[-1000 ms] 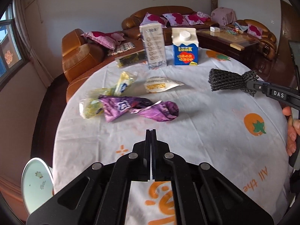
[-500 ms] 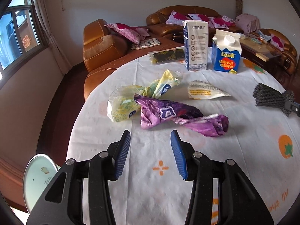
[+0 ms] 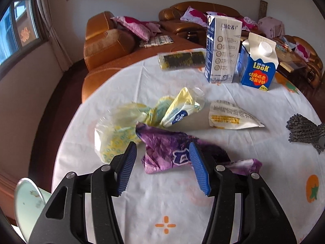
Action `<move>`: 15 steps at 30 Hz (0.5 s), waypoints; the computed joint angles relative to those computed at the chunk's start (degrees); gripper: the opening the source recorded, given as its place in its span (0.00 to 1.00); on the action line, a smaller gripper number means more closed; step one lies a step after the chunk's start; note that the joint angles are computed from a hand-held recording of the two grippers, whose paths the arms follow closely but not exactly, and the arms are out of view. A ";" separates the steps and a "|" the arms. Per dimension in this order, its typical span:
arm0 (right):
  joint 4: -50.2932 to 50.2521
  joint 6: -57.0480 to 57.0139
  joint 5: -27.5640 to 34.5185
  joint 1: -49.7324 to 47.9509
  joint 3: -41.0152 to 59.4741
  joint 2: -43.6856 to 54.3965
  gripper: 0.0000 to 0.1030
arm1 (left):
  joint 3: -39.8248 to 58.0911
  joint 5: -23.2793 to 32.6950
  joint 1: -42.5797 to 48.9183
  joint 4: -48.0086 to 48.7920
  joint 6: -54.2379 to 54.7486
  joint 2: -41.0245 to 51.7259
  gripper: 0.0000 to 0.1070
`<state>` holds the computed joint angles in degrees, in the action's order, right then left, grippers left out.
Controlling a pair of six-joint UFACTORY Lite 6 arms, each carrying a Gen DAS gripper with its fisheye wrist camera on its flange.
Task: Collect trash
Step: 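Close the left gripper on the yellow-clear plastic bag and lift it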
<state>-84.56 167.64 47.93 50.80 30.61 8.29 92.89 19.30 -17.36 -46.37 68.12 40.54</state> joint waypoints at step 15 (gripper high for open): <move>-0.13 -0.21 -0.74 -0.48 0.41 0.76 0.15 | 0.11 7.22 0.94 -0.82 2.69 1.82 0.00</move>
